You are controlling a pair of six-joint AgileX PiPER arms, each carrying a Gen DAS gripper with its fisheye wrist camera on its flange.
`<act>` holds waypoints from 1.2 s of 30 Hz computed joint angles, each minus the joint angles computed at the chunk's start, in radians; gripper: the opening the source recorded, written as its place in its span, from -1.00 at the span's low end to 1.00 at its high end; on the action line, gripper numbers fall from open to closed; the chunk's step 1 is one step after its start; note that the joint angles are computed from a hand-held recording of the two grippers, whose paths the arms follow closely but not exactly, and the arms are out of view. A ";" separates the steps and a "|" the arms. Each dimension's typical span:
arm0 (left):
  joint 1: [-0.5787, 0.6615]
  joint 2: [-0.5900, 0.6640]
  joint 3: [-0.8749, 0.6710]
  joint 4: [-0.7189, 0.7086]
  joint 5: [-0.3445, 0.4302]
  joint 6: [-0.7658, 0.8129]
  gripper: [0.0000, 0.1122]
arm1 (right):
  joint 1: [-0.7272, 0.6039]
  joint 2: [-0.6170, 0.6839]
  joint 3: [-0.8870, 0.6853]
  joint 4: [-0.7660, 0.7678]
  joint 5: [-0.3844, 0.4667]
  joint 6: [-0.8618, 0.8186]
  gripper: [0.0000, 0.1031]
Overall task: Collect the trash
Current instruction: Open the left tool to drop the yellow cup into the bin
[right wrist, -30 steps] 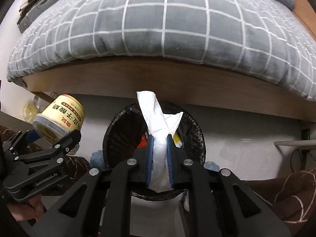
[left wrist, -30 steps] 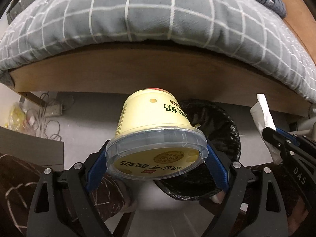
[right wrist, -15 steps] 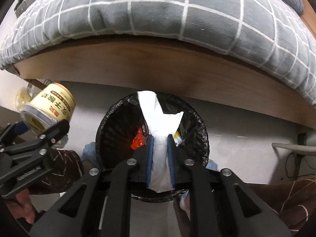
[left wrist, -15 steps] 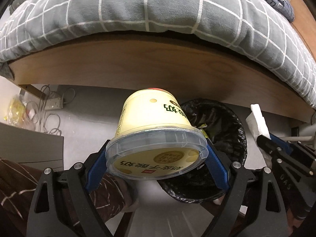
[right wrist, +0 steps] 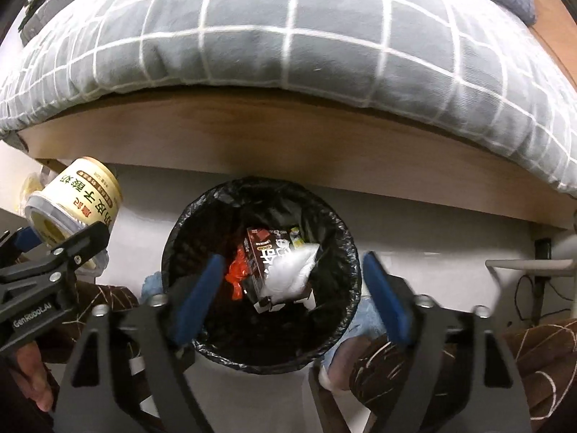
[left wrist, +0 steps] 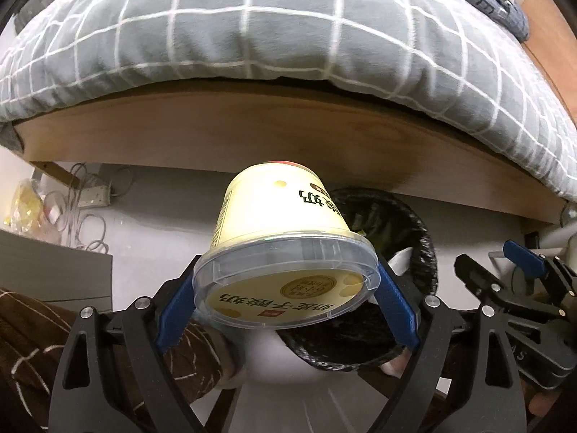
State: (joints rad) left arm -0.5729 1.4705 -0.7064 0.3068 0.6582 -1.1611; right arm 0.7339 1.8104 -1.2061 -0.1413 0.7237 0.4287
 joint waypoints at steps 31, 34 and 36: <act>-0.210 0.289 -0.348 0.045 0.092 0.002 0.58 | -0.255 -0.192 0.226 -0.092 -0.124 0.081 0.85; -0.214 0.286 -0.346 0.059 0.096 -0.008 0.66 | -0.249 -0.181 0.218 -0.108 -0.120 0.102 0.85; -0.214 0.273 -0.337 0.071 0.095 -0.024 0.70 | -0.247 -0.180 0.214 -0.117 -0.115 0.114 0.85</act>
